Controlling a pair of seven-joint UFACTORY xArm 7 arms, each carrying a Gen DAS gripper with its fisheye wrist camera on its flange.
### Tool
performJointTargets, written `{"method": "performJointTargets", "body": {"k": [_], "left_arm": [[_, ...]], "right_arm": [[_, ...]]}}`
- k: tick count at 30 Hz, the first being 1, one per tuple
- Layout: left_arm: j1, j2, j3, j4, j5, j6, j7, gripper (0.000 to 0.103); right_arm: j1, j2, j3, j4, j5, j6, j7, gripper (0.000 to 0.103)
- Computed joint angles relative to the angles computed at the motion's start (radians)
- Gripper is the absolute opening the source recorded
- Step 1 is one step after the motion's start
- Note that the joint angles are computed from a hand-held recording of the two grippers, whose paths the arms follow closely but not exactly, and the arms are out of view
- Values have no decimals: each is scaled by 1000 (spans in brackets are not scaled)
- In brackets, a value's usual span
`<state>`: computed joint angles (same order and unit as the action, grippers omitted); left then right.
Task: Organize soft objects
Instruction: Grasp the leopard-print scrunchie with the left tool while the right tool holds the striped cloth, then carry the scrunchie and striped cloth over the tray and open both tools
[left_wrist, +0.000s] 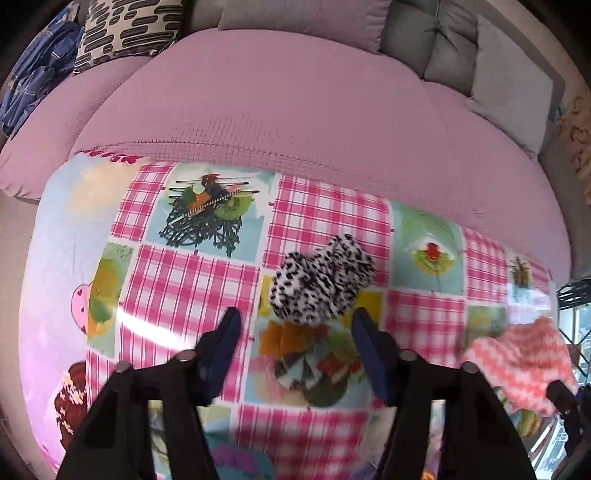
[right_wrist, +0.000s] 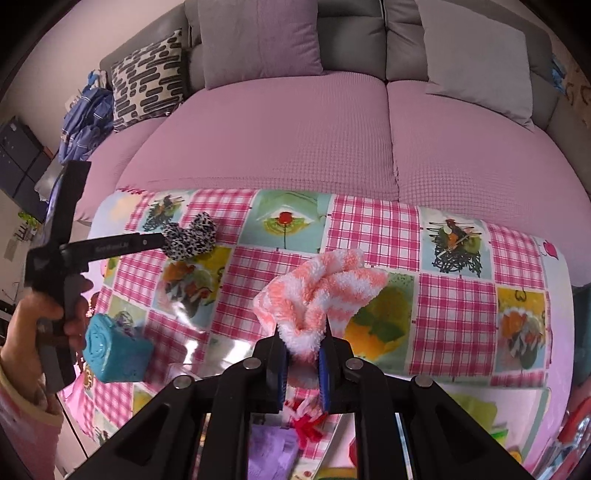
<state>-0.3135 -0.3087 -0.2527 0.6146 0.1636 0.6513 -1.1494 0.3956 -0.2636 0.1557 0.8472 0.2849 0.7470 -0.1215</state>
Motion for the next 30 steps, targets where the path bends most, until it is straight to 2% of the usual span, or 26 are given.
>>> {"method": "performJointTargets", "body": {"k": [9,12,14,17,24,30], "left_arm": [[26,123,33,34,30,-55,13,49],[26,147,45,43,32,-64,31,37],[25,156,50,43,31,-77,37,23],[23,151,51,39,36,-80,36,15],[2,79,30,28,15,-29,26,12],[-40,-41,-21,34,-9,41,0,12]], "right_arm": [[-2,56,-10,1,36,-49,-68,14],[-2,66,-9,-2,48,-57,-81,14],[-3,72,-9,-3,53,-60,-85,14],[-4,74,-5,-3,52,-57,-83,14],[-7,28,-6,-11,47,-27,-72,14],[-7,-90,-17,-49,28,37,-52,14]]}}
